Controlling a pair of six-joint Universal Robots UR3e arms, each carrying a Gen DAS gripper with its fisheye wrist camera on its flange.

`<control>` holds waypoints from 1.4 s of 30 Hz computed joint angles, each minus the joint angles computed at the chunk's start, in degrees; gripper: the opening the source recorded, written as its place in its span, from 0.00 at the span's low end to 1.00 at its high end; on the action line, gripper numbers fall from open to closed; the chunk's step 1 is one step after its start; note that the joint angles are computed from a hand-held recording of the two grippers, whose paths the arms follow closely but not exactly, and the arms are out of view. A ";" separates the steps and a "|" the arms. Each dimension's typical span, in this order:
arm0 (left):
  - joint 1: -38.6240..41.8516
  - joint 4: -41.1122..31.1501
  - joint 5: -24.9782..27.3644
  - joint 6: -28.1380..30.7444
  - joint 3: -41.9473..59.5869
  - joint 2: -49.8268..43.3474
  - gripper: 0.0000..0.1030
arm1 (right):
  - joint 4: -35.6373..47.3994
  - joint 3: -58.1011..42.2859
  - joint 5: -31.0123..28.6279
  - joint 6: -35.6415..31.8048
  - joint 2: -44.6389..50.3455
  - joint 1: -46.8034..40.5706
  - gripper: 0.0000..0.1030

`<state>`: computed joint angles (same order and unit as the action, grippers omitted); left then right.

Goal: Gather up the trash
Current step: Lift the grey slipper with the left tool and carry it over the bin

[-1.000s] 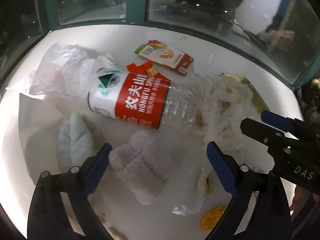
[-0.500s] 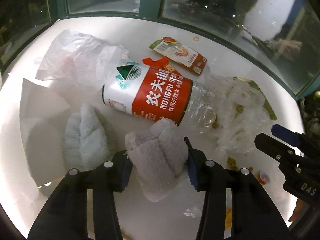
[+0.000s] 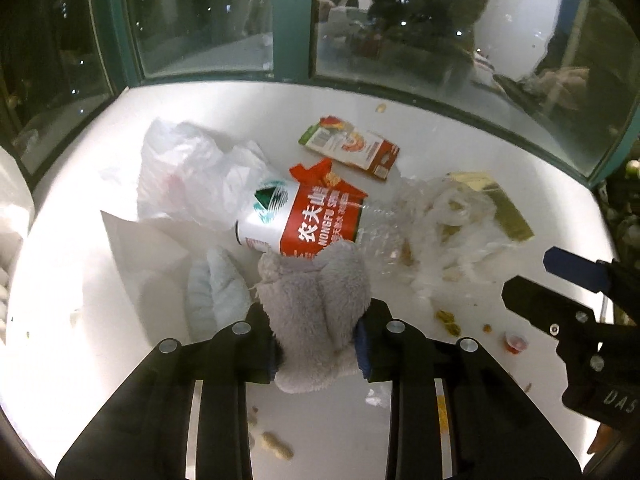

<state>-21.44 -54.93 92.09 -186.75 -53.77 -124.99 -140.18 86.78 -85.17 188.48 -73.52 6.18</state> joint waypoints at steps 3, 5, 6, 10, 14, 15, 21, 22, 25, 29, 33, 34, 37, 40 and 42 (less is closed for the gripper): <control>-0.18 0.33 0.12 0.62 -2.63 3.70 0.26 | 0.13 0.35 -1.32 0.88 -2.55 1.12 0.60; -0.25 0.86 0.13 0.77 -5.14 6.80 0.26 | 0.24 0.76 -2.19 1.24 -4.23 2.00 0.60; -0.25 1.05 0.09 0.87 -6.07 8.03 0.26 | 0.30 1.06 -2.92 1.60 -5.29 2.75 0.60; -0.26 1.45 -0.45 1.45 -11.13 14.86 0.24 | 0.22 2.50 -5.47 2.97 -9.07 5.96 0.60; -0.24 2.28 -0.59 2.05 -16.17 21.22 0.22 | 0.76 2.47 -7.90 3.41 -11.12 9.21 0.59; -0.18 2.24 -0.74 1.90 -16.95 22.36 0.22 | 0.71 2.65 -8.65 3.49 -11.82 10.16 0.59; -0.29 2.13 -0.60 1.65 -23.32 30.30 0.22 | 0.39 5.19 -11.64 5.48 -16.10 13.99 0.60; -0.53 2.25 -0.43 1.49 -24.39 31.58 0.22 | 0.38 5.69 -11.88 5.67 -16.80 14.57 0.60; -1.72 2.09 1.26 0.14 -26.99 34.75 0.22 | -0.02 8.10 -12.35 5.88 -19.50 16.28 0.59; -4.12 0.46 5.04 -3.36 -29.52 38.87 0.22 | 0.87 10.16 -11.86 4.23 -22.53 17.67 0.59; -8.21 -1.64 10.02 -7.33 -30.31 41.75 0.22 | 1.09 13.27 -10.22 2.18 -27.08 17.94 0.60; -9.68 -2.58 11.68 -8.34 -30.16 42.34 0.22 | 1.24 13.91 -9.79 2.13 -28.09 17.98 0.60; -14.26 -4.60 16.76 -11.76 -30.35 44.08 0.22 | 1.03 16.34 -8.43 1.53 -31.48 18.45 0.59; -18.89 -7.92 21.78 -17.40 -31.40 46.22 0.22 | 0.94 18.96 -7.26 1.41 -34.63 19.34 0.59; -21.75 -10.48 24.68 -20.60 -32.10 47.68 0.22 | 0.95 20.74 -6.79 1.78 -36.56 20.72 0.59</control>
